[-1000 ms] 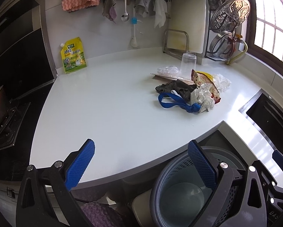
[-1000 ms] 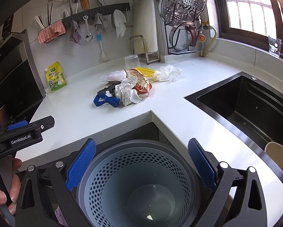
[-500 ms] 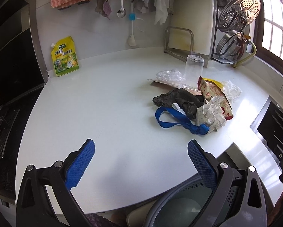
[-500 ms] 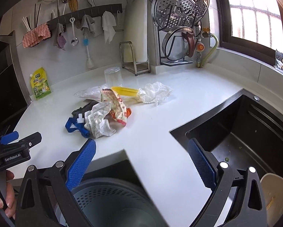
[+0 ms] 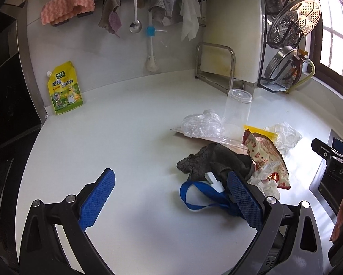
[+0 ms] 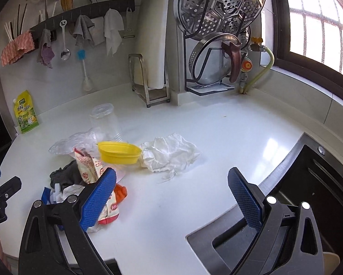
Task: Collect trash
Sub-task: 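Grasp the white tissue with the right tool while the left tool approaches the plastic bag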
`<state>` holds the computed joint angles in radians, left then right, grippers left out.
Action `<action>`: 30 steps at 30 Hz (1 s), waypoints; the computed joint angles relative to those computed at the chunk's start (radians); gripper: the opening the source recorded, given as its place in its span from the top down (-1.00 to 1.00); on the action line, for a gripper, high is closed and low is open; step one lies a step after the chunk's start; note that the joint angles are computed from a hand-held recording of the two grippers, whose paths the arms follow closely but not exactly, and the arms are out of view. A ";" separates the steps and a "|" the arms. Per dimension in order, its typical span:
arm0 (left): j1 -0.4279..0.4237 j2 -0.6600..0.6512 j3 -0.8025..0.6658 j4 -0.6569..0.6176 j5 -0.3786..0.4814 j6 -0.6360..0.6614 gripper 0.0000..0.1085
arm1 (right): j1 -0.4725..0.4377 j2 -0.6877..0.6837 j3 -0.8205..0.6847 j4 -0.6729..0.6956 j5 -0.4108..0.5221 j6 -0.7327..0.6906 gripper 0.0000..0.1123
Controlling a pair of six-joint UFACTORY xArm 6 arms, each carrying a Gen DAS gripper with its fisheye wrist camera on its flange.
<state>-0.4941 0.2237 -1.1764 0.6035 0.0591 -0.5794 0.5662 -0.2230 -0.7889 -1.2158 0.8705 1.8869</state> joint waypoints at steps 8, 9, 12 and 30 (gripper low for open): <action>-0.028 0.084 -0.089 -0.334 0.002 0.275 -0.78 | -0.179 0.126 -0.096 0.036 -0.165 -0.075 -0.66; -0.031 0.091 -0.097 -0.366 0.005 0.298 -0.78 | -0.198 0.139 -0.107 0.046 -0.187 -0.084 -0.66; -0.033 0.108 -0.117 -0.383 0.016 0.305 -0.78 | -0.224 0.188 -0.148 0.080 -0.187 -0.128 -0.66; -0.053 0.225 -0.307 -0.685 0.156 0.614 -0.78 | -0.315 0.309 -0.205 0.285 -0.370 -0.340 0.58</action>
